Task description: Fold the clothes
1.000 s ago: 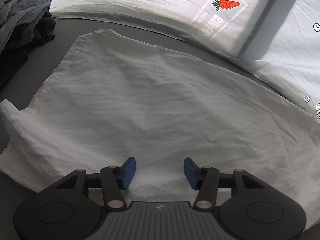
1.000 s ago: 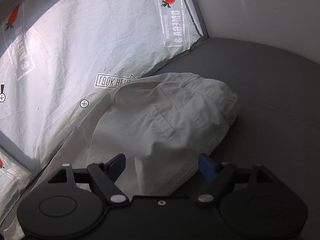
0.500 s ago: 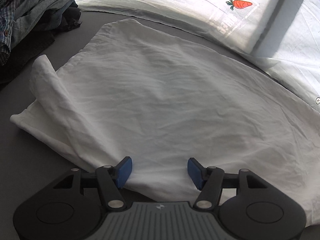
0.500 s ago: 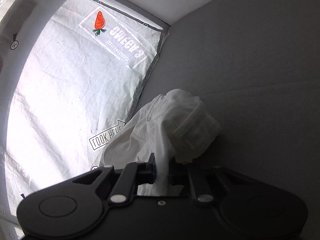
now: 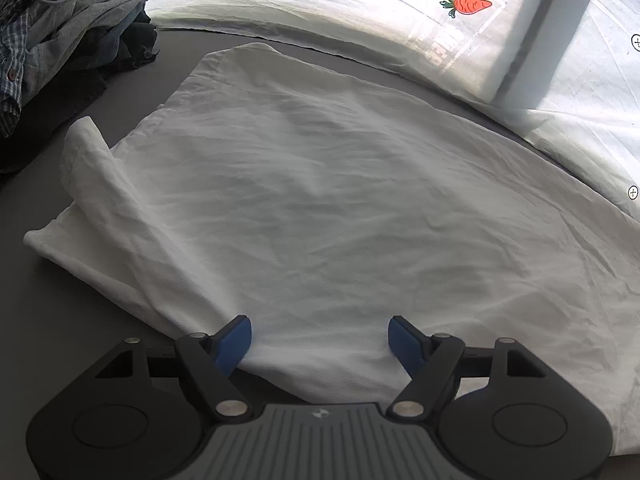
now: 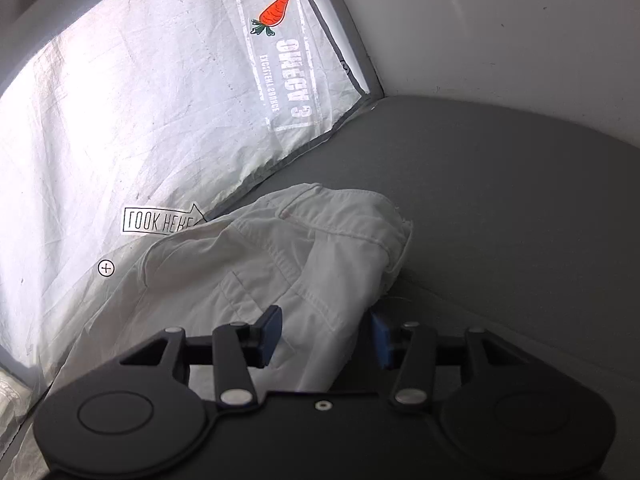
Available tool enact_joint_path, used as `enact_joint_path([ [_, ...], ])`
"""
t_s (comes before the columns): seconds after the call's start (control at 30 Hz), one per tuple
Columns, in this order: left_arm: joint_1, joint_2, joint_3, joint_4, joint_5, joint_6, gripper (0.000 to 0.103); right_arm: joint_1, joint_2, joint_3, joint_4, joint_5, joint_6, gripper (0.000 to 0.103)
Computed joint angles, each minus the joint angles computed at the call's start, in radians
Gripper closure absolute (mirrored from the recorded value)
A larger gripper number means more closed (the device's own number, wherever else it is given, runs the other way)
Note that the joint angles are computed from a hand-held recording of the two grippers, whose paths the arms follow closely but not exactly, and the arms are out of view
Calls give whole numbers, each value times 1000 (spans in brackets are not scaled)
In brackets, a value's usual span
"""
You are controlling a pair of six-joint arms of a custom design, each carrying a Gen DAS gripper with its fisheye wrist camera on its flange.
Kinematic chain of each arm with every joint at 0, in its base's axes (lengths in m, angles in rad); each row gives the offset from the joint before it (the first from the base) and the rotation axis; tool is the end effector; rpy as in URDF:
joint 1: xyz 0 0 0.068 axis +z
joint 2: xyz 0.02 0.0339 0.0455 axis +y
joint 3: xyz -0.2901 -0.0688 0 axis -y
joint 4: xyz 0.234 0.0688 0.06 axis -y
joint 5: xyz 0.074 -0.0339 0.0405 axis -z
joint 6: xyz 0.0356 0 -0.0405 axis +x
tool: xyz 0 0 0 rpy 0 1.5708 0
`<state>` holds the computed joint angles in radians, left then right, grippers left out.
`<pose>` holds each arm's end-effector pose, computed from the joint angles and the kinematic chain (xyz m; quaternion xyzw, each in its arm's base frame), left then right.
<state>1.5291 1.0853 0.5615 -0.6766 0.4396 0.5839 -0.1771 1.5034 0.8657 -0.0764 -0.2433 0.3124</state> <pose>0.0216 0.1549 0.2060 -0.4009 0.8724 0.0510 0.2750 0.3029 -0.0455 0.2407 0.1699 0.8882 0.1380 0.4039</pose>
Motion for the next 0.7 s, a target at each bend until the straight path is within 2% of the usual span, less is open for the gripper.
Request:
enact_joint_path([
  [0.07, 97, 25, 36, -59, 61, 103, 27, -7, -108, -72, -43, -52, -34, 43],
  [0.13, 207, 80, 87, -115, 112, 207, 27, 30, -201, -132, -87, -86, 23, 38],
  [0.2, 302, 164, 153, -159, 145, 272, 27, 90, -297, -194, -126, -110, 122, 37],
  [0.3, 402, 309, 275, -219, 198, 336, 27, 257, -448, -300, -149, -97, 366, 37],
  [0.37, 443, 402, 365, -257, 234, 361, 27, 416, -526, -347, -155, -19, 519, 37],
  [0.47, 470, 513, 482, -306, 283, 364, 28, 702, -572, -369, -155, 157, 723, 35],
  [0.57, 470, 628, 605, -392, 325, 392, 28, 951, -554, -358, -134, 333, 848, 35],
  [0.7, 448, 758, 729, -488, 325, 462, 28, 1162, -500, -345, -89, 521, 1040, 34],
])
